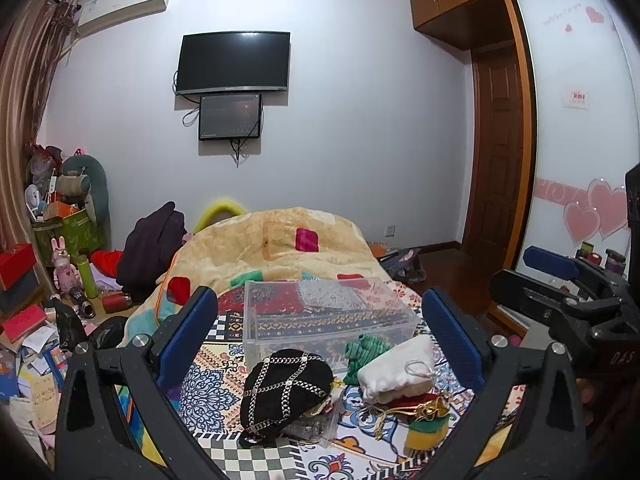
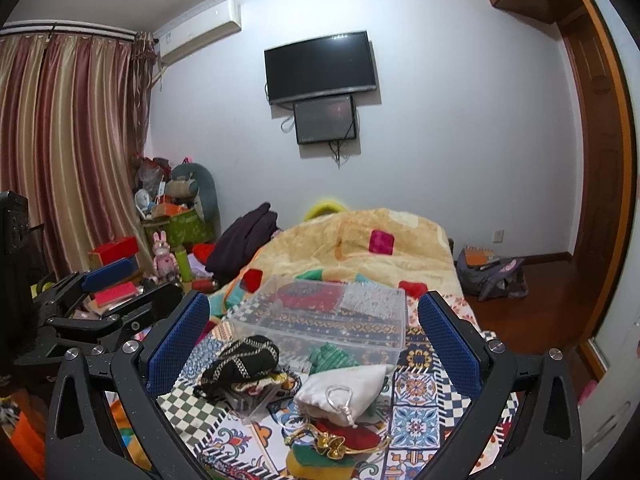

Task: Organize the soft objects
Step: 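Grasp the black chain cap with the left tool while the right grasps the white pouch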

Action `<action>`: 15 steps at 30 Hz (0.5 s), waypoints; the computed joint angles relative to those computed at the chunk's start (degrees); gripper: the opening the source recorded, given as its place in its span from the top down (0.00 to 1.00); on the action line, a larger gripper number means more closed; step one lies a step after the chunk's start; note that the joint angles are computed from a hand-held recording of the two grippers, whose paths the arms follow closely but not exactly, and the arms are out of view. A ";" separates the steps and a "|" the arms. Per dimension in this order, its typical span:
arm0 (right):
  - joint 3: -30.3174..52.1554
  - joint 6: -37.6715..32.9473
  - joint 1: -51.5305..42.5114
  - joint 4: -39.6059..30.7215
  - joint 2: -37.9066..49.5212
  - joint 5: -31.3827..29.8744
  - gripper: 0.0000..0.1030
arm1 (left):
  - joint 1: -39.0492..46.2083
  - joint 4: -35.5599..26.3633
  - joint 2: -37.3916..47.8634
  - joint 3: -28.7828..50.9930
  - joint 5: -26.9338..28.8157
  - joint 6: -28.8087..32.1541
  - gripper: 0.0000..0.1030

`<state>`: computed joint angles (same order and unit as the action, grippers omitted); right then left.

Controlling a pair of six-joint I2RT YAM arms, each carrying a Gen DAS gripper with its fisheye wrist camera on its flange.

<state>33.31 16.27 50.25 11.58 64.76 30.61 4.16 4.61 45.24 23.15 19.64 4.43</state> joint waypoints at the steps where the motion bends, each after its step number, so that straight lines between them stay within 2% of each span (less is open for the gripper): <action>1: 0.28 0.34 -0.68 -0.51 0.36 -1.12 0.00 | 0.28 0.24 1.27 0.23 0.23 0.55 0.00; 5: 0.45 0.17 -3.84 -1.92 1.98 -5.93 0.00 | 1.86 1.67 7.97 1.15 1.55 1.98 0.00; 9: 0.77 0.66 -6.88 -3.53 5.50 -8.47 0.00 | 3.74 3.63 18.38 2.62 2.80 3.50 0.00; 15: 1.28 3.07 -13.26 -2.76 13.32 -17.64 0.01 | 3.88 7.52 32.62 5.76 2.33 3.29 0.01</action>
<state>34.59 19.34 36.99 8.82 78.08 12.97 8.04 12.13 77.86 28.91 21.97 7.72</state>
